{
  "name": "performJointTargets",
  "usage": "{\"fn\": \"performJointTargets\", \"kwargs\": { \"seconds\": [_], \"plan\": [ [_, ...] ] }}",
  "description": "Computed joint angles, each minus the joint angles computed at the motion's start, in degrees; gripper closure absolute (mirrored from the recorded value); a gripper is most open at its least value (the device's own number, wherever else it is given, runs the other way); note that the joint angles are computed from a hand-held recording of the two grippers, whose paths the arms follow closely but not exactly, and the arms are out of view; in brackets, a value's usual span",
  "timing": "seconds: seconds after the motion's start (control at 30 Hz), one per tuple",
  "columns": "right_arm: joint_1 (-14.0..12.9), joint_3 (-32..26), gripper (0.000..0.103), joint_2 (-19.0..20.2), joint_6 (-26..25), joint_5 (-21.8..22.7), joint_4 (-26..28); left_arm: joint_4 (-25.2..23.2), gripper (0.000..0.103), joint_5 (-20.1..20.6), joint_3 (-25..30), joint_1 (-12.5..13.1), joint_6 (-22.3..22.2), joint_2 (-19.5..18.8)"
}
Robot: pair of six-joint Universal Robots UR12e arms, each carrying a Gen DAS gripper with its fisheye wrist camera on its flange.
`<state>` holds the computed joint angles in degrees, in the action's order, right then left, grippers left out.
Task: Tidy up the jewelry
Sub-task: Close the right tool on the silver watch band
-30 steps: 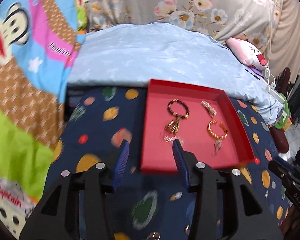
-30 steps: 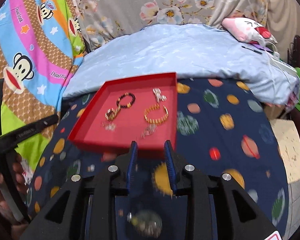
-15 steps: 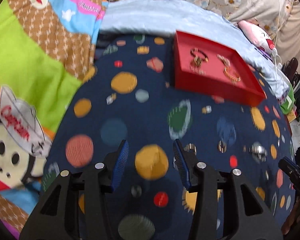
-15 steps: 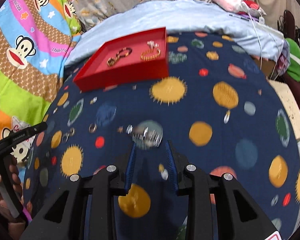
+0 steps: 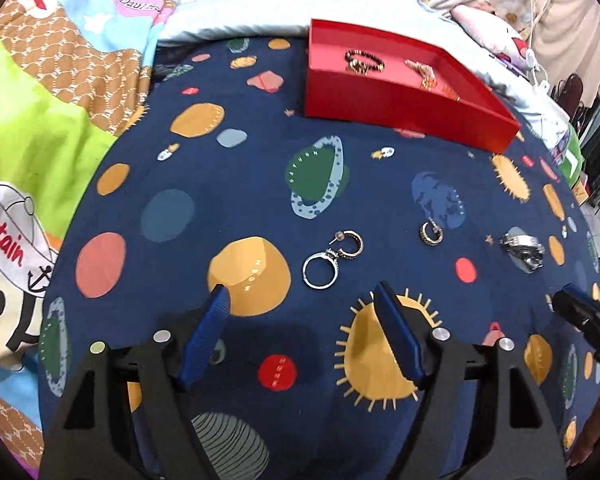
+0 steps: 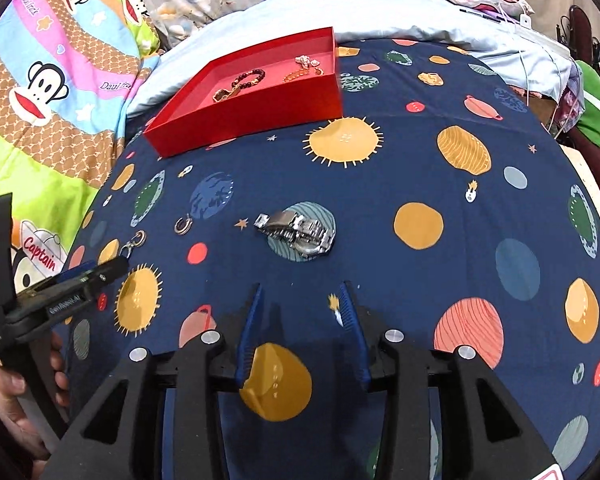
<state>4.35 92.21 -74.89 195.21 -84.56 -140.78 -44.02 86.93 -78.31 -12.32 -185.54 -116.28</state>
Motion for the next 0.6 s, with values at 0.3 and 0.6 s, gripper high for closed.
{"fn": "performJointTargets", "kwargs": {
  "seconds": [0.3,0.6],
  "plan": [
    [0.1,-3.9,0.051,3.4,-3.1,-1.9,-0.1,1.0,0.031,1.6,0.5,-0.4,0.9,-0.7],
    [0.8,-4.9,0.073,4.4,-5.1,-2.6,2.1,3.2,0.032,0.7,-0.4,-0.1,2.0,-0.6]
  ]
}}
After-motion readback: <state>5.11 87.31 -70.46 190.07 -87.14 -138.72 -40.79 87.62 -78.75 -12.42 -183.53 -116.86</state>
